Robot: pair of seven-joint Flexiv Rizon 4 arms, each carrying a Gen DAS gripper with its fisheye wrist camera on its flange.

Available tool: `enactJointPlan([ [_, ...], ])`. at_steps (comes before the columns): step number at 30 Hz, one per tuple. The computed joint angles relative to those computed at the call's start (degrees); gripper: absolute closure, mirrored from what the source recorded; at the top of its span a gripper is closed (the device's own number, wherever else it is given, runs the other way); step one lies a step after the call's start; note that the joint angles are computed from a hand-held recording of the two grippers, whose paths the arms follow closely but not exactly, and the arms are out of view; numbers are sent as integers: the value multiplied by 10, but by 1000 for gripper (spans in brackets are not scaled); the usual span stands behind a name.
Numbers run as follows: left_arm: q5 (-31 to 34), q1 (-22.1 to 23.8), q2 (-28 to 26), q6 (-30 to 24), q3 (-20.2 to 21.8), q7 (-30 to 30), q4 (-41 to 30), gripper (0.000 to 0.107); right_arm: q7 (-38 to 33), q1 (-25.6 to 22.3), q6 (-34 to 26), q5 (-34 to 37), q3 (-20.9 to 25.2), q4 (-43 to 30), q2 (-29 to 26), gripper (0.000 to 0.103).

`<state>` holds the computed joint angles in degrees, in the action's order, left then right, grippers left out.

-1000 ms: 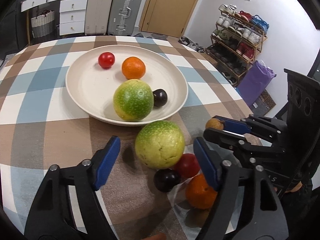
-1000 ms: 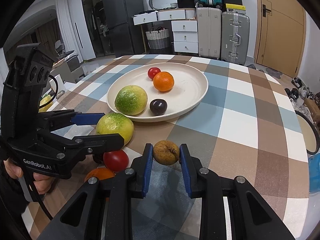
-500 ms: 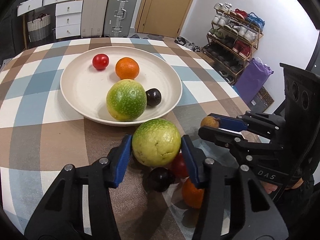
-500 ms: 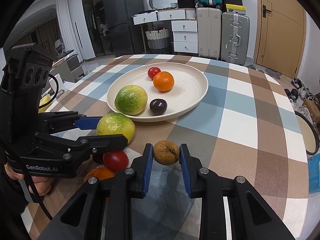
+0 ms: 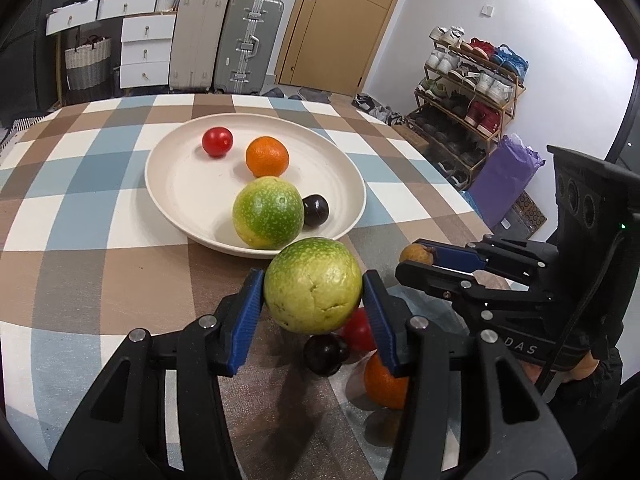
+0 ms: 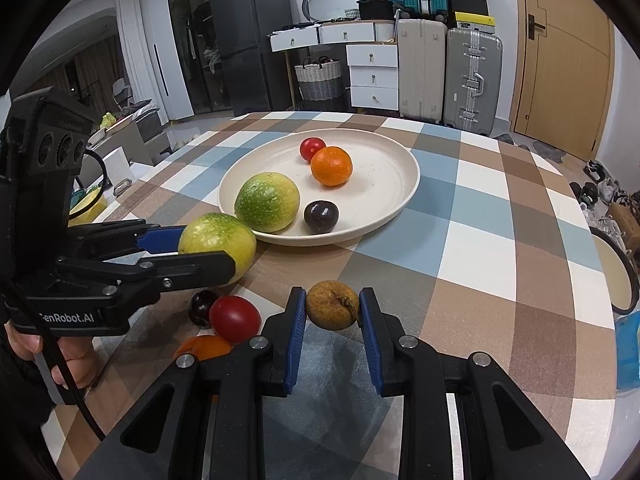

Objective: Organize fruits
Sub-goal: 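Carry the green citrus to the plate while the right gripper carries the brown fruit there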

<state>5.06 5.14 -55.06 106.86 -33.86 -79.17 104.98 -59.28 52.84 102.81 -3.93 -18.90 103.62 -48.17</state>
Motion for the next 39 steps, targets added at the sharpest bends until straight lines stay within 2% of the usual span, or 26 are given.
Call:
enactJointPlan([
  [11, 17, -11, 26, 49, 34, -30, 23, 60, -5, 23, 32, 38, -23, 11, -3, 75],
  [16, 26, -12, 32, 67, 46, -51, 25, 60, -16, 23, 46, 58, -20, 10, -3, 75],
  [22, 18, -36, 46, 93, 89, -81, 25, 60, -28, 39, 53, 81, -32, 4, -9, 75],
  [29, 18, -49, 51, 91, 115, -95, 15, 60, -39, 28, 75, 105, -16, -7, -11, 76],
  [34, 17, -38, 46, 76, 106, -100, 2, 60, -41, 31, 67, 117, -23, -18, -14, 76],
  [39, 2, -53, 50, 67, 128, -91, -17, 60, -34, 34, 54, 116, -35, -35, -19, 75],
])
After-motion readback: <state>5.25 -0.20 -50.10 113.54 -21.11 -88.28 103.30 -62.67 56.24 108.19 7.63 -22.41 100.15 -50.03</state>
